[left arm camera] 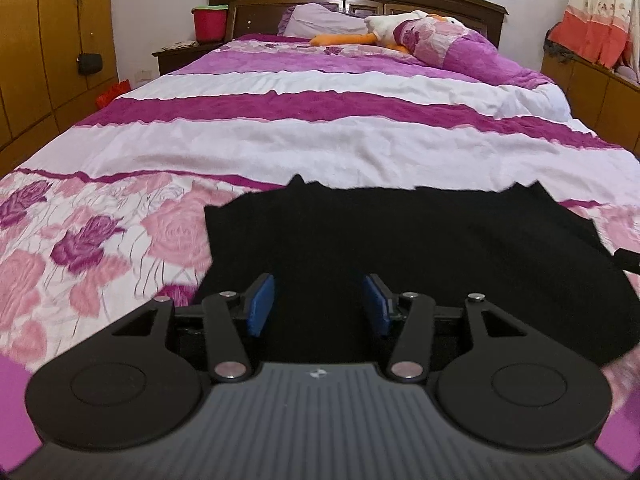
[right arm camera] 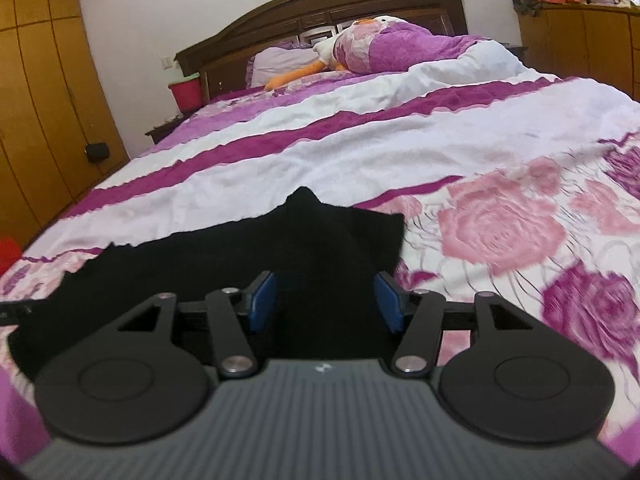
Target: Fold small clothes
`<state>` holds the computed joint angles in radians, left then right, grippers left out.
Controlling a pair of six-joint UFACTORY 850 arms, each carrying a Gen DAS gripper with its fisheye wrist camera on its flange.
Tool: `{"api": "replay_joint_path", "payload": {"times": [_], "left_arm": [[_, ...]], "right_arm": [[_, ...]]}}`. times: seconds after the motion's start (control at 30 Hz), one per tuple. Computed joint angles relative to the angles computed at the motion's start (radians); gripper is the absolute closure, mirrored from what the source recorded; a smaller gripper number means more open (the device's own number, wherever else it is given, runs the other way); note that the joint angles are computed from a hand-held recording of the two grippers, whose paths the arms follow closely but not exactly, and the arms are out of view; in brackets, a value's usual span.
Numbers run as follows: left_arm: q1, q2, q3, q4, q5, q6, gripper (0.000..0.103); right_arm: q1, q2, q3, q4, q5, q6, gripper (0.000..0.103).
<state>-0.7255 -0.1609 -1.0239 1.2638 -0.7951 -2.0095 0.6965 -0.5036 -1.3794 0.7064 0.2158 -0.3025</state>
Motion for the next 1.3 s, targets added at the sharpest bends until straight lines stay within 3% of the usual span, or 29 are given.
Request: {"api": "replay_joint_path", "payload": {"times": [0.27, 0.37, 0.43, 0.5, 0.63, 0.83, 1.07, 1.3], "left_arm": [[-0.081, -0.016, -0.006, -0.056, -0.040, -0.035, 0.042], [-0.079, -0.029, -0.011, -0.075, -0.008, -0.040, 0.042], [-0.073, -0.042, -0.018, -0.088, 0.002, -0.033, 0.041], [-0.064, -0.055, -0.022, -0.100, 0.013, -0.029, 0.041], [-0.044, -0.067, -0.015, -0.095, 0.050, -0.052, 0.039], [-0.034, -0.075, -0.011, -0.068, 0.068, -0.064, 0.035], [-0.036, -0.085, -0.020, -0.073, 0.056, -0.059, 0.035], [-0.040, -0.102, -0.042, -0.098, 0.036, -0.032, 0.034]], "right_arm": [[-0.012, 0.087, 0.149, -0.208, 0.035, 0.317, 0.044], [-0.021, 0.088, 0.173, -0.267, 0.023, 0.415, 0.044], [-0.029, 0.086, 0.190, -0.397, 0.029, 0.570, 0.044], [-0.033, 0.081, 0.204, -0.503, 0.053, 0.683, 0.044], [-0.036, 0.068, 0.218, -0.565, 0.116, 0.789, 0.042], [-0.054, 0.024, 0.169, -0.900, 0.155, 1.204, 0.041], [-0.062, -0.046, 0.119, -0.960, 0.242, 1.297, 0.042], [-0.073, -0.078, 0.088, -1.021, 0.267, 1.339, 0.044]]}}
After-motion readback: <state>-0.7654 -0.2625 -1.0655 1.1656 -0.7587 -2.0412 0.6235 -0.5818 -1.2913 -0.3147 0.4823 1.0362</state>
